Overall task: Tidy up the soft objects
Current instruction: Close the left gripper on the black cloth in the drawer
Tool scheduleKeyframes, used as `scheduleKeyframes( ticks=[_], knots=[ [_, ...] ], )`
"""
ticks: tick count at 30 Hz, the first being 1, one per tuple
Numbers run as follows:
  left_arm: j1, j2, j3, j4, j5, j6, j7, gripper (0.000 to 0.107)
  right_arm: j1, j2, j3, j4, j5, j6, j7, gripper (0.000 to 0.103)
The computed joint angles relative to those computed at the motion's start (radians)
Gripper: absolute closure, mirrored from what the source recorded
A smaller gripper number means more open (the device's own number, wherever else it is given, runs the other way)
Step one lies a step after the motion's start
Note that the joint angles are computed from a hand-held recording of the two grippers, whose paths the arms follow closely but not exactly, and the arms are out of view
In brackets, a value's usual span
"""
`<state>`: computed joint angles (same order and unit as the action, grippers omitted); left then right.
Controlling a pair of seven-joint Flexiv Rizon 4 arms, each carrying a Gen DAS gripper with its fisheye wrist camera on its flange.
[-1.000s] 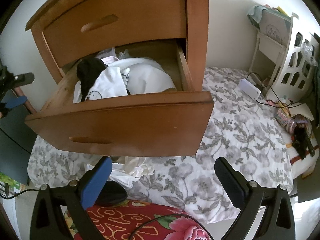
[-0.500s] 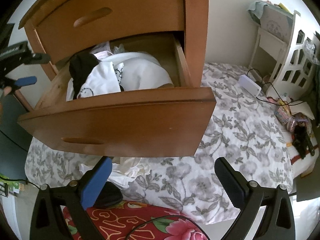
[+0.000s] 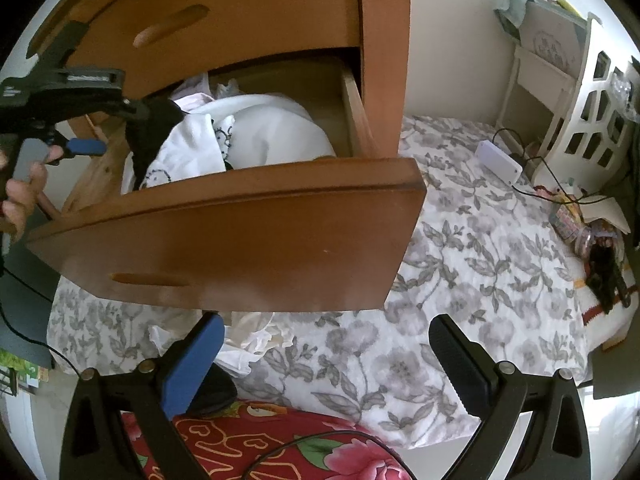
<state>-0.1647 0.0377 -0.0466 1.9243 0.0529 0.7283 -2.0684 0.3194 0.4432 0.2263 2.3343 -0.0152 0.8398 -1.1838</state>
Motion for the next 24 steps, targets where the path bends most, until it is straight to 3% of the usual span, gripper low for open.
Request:
scheduleKeyframes(
  ticks=[10,16,24],
  knots=[
    [0.000,-0.055,0.005,-0.048,0.032,-0.064,-0.050,0.021,-0.004,-0.001,-0.003,0.003,0.000,-0.005,-0.001,0.000],
    [-0.006,-0.077,0.002,-0.054,0.024,-0.051,-0.059,0.023,-0.005,-0.003,-0.005,0.004,0.000,-0.009,-0.001,0.000],
    [-0.016,-0.086,0.006,-0.028,-0.010,0.000,-0.035,0.044,-0.008,-0.004,-0.006,0.005,0.000,-0.011,-0.002,0.000]
  ],
)
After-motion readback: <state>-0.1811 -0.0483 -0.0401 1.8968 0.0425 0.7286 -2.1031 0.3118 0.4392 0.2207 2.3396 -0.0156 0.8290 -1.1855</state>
